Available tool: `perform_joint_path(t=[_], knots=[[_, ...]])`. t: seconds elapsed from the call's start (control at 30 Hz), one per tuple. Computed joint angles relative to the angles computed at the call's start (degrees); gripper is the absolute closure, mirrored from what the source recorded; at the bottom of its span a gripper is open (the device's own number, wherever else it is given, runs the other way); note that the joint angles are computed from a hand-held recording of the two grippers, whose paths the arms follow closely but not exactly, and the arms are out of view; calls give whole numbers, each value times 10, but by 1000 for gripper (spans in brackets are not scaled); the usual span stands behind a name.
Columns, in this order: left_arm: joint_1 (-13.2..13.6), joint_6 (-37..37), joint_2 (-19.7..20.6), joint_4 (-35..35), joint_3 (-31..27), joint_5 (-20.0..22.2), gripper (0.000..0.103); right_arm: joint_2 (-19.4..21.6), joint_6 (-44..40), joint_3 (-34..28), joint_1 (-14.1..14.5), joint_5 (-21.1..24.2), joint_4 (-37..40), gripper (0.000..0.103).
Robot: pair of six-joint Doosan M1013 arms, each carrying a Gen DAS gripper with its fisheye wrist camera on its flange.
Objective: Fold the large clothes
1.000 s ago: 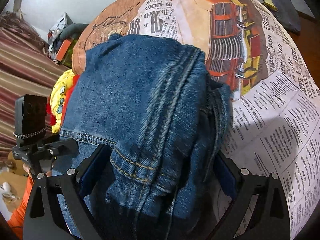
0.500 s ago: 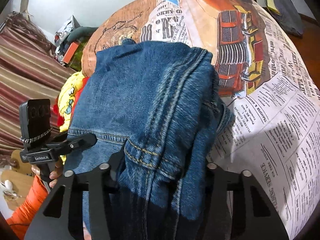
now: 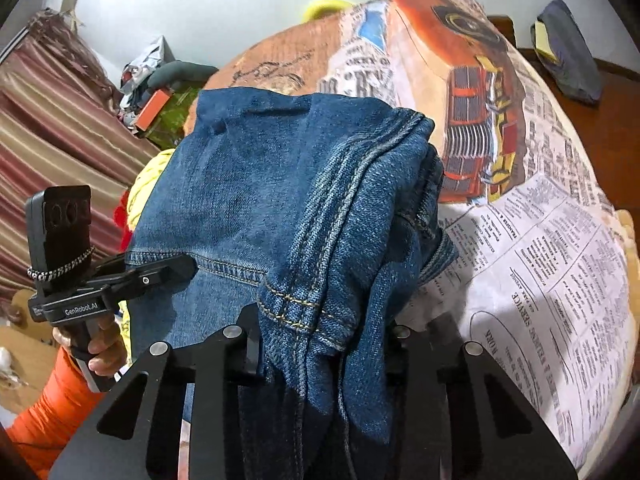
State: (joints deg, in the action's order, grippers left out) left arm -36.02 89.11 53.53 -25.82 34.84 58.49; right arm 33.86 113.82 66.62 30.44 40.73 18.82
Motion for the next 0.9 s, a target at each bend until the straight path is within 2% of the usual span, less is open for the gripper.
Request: perform_joint_path(t=[0.2, 0.4, 0.57, 0.77, 0.9], knots=[[1, 24, -41, 7, 41, -31, 66, -7, 23, -17, 13, 3, -41, 72], [13, 45, -77, -6, 86, -65, 66, 6, 49, -64, 27, 21, -84, 72], [32, 66, -101, -28, 119, -86, 66, 36, 64, -130, 39, 52, -109, 72], [65, 85, -110, -45, 132, -77, 66, 92, 63, -227, 50, 98, -118, 72], [86, 88, -115, -45, 143, -80, 66, 132, 51, -286, 52, 112, -98, 72]])
